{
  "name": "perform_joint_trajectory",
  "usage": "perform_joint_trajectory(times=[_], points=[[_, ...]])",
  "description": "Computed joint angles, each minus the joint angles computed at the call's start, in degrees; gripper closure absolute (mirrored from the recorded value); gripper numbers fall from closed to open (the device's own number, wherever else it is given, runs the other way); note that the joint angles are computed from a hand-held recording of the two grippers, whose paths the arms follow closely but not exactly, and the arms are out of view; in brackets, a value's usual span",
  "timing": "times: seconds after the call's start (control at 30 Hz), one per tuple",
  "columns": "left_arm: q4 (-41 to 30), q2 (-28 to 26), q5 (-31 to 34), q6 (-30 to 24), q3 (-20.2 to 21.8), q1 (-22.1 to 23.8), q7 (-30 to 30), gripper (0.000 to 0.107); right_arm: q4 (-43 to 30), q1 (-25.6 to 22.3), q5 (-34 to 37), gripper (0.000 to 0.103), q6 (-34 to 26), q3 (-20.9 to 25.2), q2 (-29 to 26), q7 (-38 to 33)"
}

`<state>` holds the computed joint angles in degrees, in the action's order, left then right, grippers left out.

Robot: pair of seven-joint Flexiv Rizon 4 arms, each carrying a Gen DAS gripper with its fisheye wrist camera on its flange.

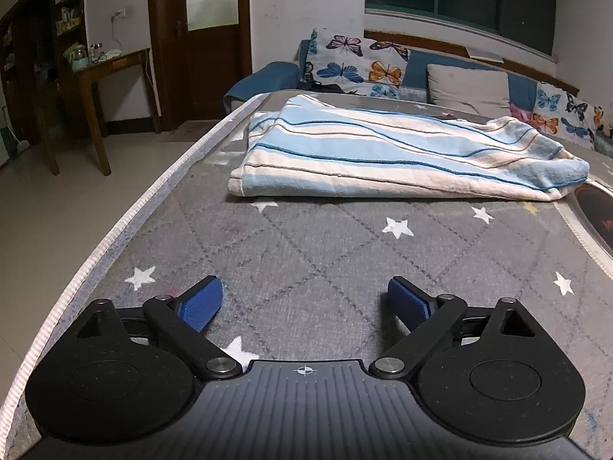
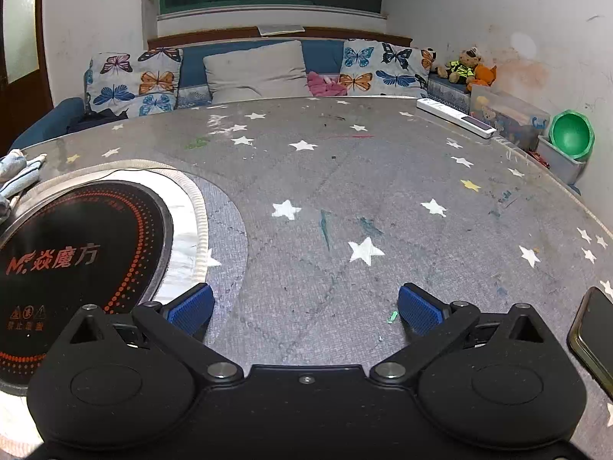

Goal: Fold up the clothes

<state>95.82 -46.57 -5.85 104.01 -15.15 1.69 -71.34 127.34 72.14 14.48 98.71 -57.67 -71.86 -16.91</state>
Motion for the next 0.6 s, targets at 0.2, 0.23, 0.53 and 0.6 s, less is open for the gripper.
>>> perform_joint_trajectory(times=[0.2,0.23,0.53,0.6], points=[[-0.39,-0.03,-0.43,-0.61,0.70,-0.66,-0.11,0.006,0.01,-0.41,0.06,0.000,0.53,0.25,-0.09,0.19],[-0.42,-0.04,-0.52,-0.63,0.78,-0.75,-0.14,0.006,-0.07,-0.34,0.14,0.000,0.43,0.26,-0.14,0.19],[-0.39,-0.14,-0.42,-0.77,0.27,0.04,0.11,0.004,-0.18,-0.13,0.07,0.000,0.19,0.22,-0.23,0.58],[-0.48,-0.21,-0.49,-0.72,0.48,-0.18,0.12,0.004,-0.07,-0.32,0.13,0.000,0.42,0.27,-0.14,0.38]])
